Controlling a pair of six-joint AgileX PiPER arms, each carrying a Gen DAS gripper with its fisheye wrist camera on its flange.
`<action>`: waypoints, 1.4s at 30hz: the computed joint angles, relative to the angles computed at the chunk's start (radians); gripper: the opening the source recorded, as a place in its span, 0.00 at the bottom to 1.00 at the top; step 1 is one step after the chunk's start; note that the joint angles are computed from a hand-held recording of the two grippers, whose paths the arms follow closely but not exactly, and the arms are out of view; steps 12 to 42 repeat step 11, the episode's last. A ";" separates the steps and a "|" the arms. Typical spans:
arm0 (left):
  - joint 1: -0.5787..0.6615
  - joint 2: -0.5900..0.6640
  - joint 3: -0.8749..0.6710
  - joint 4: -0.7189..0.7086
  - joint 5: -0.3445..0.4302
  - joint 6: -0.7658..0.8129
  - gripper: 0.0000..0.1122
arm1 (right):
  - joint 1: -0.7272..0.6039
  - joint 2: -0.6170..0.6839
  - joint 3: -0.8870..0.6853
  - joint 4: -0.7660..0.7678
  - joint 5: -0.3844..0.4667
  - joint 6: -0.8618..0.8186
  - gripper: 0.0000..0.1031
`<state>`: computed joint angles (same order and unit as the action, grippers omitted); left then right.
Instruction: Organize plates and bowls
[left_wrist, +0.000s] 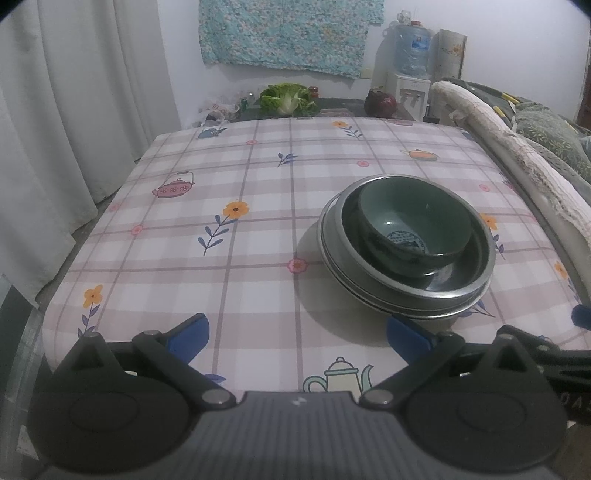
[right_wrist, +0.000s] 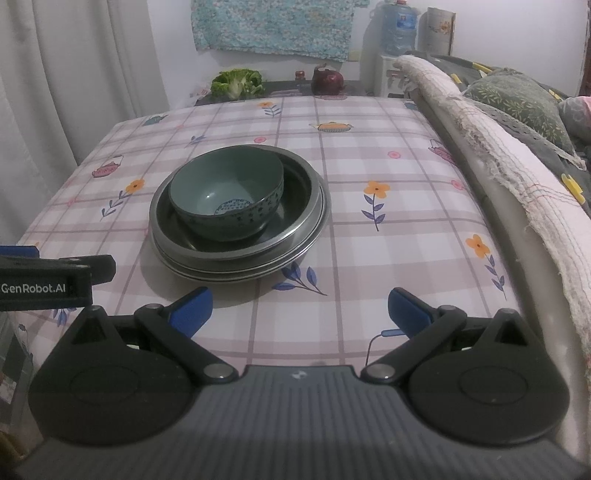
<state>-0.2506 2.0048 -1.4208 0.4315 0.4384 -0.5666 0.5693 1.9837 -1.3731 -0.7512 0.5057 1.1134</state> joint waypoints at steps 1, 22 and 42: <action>-0.001 0.000 0.000 0.001 0.000 0.000 0.92 | 0.000 0.001 -0.001 0.001 0.000 -0.001 0.99; -0.002 0.000 -0.002 0.003 0.003 -0.001 0.92 | 0.001 0.002 -0.007 0.012 0.004 -0.013 0.99; -0.002 0.000 -0.002 0.003 0.003 -0.001 0.92 | 0.001 0.002 -0.007 0.012 0.004 -0.013 0.99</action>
